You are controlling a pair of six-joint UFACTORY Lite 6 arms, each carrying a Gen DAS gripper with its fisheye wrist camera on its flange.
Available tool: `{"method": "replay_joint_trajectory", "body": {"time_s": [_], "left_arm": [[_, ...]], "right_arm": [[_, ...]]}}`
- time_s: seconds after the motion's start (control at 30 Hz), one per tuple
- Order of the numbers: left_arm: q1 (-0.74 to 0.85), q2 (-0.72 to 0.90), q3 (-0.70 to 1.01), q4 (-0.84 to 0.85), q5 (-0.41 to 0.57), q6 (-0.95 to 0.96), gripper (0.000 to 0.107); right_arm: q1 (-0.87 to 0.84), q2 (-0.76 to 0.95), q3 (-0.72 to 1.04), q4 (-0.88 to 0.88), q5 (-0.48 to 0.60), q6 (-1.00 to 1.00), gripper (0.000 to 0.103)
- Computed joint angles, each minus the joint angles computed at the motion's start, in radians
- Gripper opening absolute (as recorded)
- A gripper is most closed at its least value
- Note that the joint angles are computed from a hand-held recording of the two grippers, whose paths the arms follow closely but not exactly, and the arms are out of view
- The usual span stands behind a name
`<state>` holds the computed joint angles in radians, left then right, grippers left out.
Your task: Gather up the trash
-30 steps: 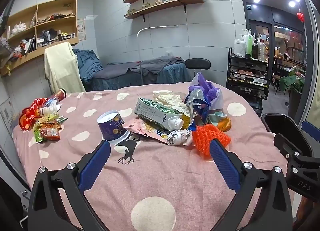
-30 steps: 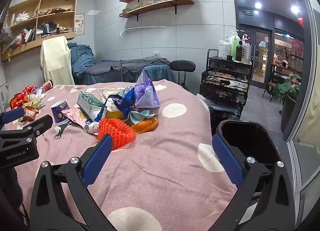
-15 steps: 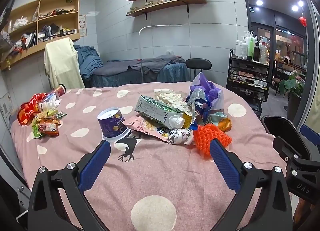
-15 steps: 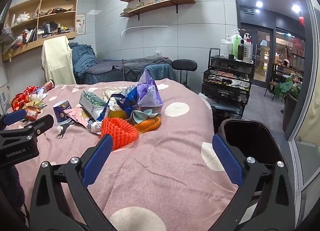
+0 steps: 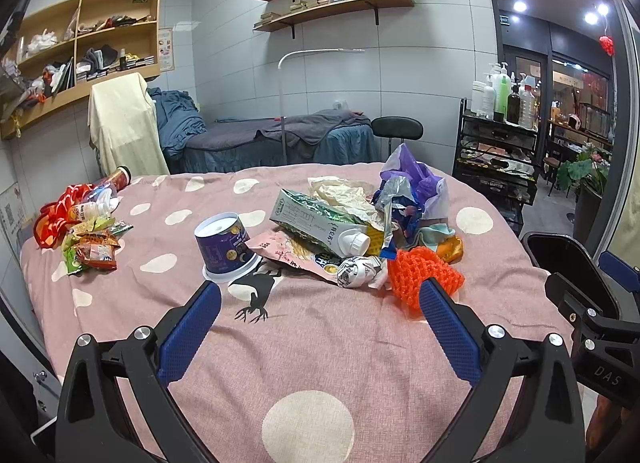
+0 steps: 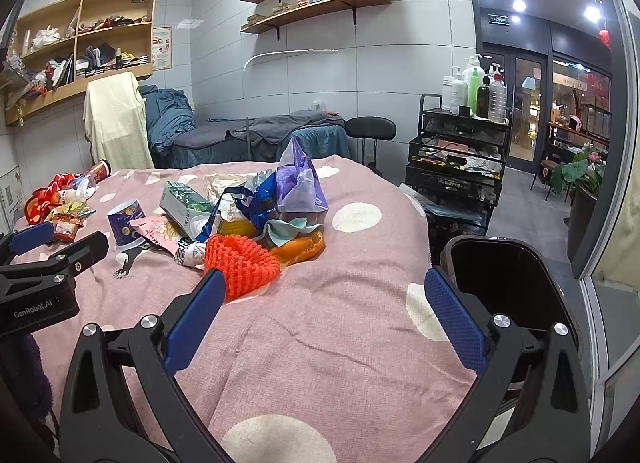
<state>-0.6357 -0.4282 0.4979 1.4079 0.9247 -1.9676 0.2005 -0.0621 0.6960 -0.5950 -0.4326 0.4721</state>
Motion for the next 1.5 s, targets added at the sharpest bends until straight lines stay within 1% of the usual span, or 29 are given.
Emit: {"method": "replay_joint_trajectory", "body": {"time_s": [0.37,0.5,0.97,1.23,1.5], "left_arm": [[0.007,-0.002,-0.014,0.0,-0.01,-0.008,0.098],[0.008,-0.002,-0.015,0.001,-0.011,-0.009,0.098],[0.01,-0.006,-0.022,0.002,-0.017,-0.014,0.098],[0.013,-0.006,-0.026,0.003,-0.021,-0.016,0.098],[0.044,-0.023,-0.051,0.01,-0.051,-0.02,0.098]], "right_arm": [[0.01,0.005,-0.004,0.017,-0.001,-0.011,0.098],[0.001,0.018,0.004,-0.015,-0.004,0.022,0.098],[0.004,0.027,0.007,-0.016,-0.003,0.021,0.098],[0.014,0.03,0.021,-0.024,0.019,0.028,0.098],[0.028,0.038,0.029,-0.02,0.035,0.026,0.098]]}}
